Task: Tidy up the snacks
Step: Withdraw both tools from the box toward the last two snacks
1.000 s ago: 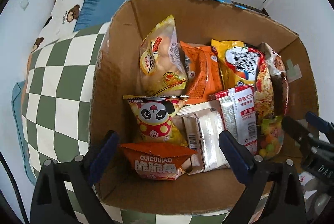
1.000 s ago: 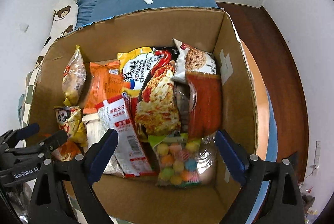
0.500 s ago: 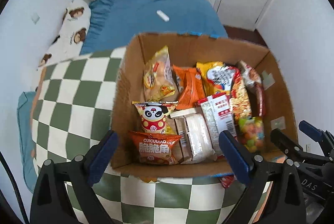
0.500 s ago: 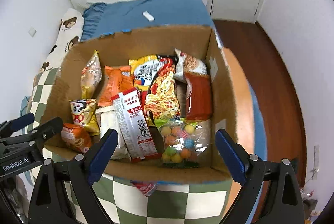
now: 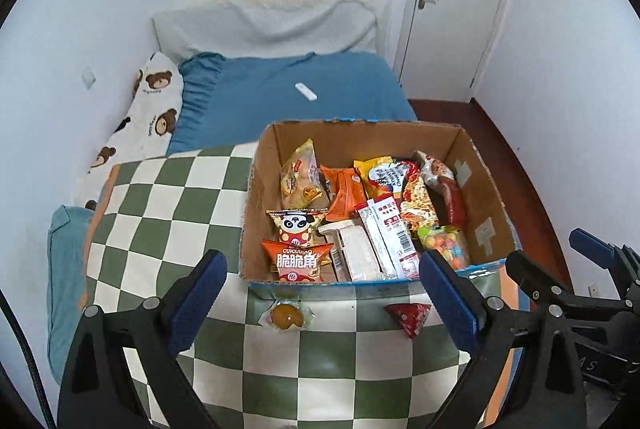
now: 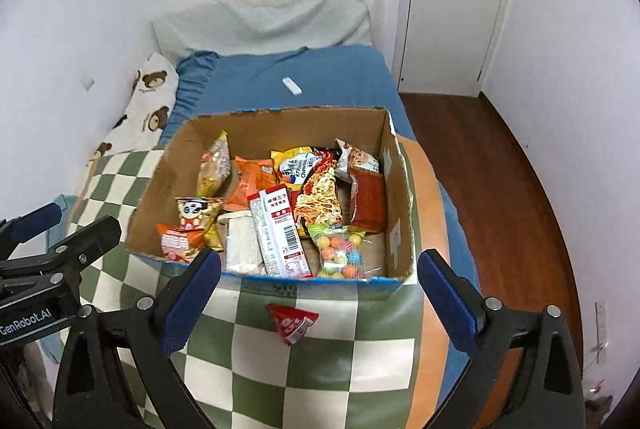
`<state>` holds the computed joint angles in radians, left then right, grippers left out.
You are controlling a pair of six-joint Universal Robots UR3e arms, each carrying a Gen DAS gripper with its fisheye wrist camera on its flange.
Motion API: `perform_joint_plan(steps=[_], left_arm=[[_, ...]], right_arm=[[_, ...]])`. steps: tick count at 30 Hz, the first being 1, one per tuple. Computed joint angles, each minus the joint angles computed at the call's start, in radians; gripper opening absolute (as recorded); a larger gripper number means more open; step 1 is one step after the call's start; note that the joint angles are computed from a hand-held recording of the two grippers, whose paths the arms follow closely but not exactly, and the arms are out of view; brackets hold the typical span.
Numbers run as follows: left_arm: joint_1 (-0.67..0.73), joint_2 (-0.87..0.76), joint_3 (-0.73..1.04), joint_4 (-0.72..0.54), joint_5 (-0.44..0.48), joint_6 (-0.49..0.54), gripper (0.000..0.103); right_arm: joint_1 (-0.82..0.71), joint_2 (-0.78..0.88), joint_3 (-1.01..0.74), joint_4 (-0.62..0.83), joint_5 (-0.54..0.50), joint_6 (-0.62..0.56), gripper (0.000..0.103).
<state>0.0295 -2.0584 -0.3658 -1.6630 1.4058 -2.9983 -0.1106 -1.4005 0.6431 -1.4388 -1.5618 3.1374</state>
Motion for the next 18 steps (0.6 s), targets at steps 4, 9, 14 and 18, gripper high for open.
perform_joint_plan(steps=[4,9,14,18], left_arm=[[0.02,0.109,-0.134,0.051,-0.029,0.005,0.099],[0.04,0.191,-0.236,0.103,-0.037,-0.002,0.099],[0.055,0.238,-0.426,0.168,0.016,-0.007,0.099],[0.068,0.246,-0.615,0.239,0.089,0.002,0.099]], right_arm=[[-0.008,-0.062,0.008,0.009,0.014,0.002,0.101],[-0.032,-0.099,-0.013,0.049,0.07,0.006,0.101],[-0.083,-0.168,0.222,-0.018,0.174,-0.022,0.101],[-0.098,-0.194,0.506,-0.153,0.204,-0.046,0.066]])
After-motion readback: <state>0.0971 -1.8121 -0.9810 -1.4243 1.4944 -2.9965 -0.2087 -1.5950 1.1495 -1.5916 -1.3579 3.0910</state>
